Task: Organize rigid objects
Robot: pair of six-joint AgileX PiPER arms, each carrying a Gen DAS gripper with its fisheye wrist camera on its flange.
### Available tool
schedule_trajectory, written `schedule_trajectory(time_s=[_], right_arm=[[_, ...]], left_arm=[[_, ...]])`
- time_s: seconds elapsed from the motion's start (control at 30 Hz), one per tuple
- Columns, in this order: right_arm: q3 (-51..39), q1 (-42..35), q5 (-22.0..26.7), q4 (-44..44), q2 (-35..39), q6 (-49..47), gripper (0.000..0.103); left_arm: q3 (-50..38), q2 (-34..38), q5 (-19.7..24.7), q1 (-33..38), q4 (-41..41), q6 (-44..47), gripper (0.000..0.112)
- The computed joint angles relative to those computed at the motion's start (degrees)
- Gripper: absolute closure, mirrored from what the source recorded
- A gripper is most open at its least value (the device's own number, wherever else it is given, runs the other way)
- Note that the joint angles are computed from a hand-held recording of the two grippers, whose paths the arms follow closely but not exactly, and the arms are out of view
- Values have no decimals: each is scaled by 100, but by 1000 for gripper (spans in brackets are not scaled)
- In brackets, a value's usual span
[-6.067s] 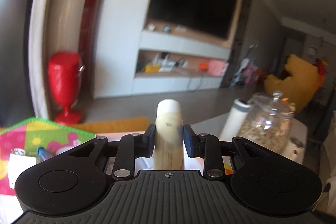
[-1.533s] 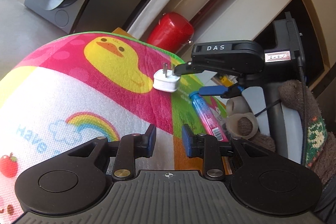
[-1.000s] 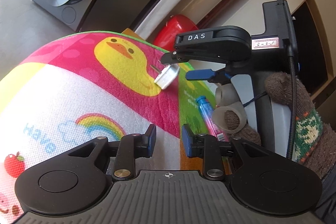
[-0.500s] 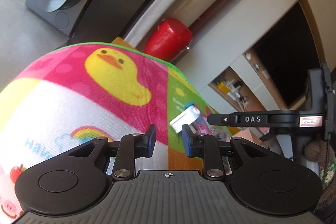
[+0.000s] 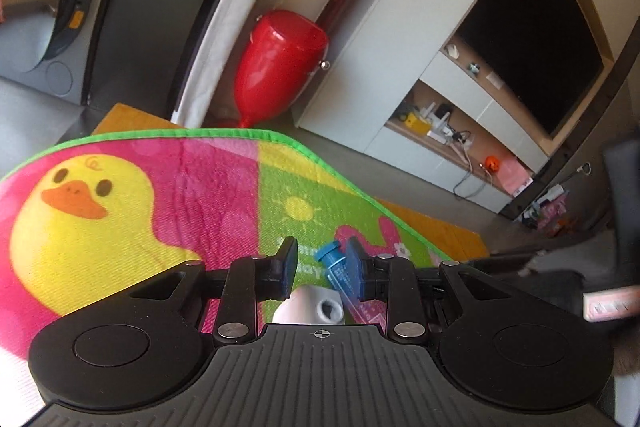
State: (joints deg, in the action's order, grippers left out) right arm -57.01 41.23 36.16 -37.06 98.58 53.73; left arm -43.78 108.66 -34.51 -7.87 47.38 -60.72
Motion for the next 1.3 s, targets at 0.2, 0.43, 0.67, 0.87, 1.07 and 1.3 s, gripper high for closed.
schedule_trajectory(time_s=[0.2,0.43,0.67,0.87,1.07,1.3], right_arm=[[684,483,-206,809,-590,-664,93],[1941,1394,-677,1828,-1807,-1001,94],[2891,2655,67,861,-3924,902,94],[2759,3754,1624,-265,-4442,2507,92],[1947,1940,907,-334,-2906,1429,88],[502,436,545,-591,-489,1520,85]], left_arm=[[-891,499,631,-308,760,-610,83],[-768,324,635,-490,1851,-823,84],[541,-254,-55,-498,1395,23,84],[1827,-786,-697,-361,778,748,86],[2826,-651,-2419,642,279,1441,86],[2648,111,-3411,1944,1158,911,87]])
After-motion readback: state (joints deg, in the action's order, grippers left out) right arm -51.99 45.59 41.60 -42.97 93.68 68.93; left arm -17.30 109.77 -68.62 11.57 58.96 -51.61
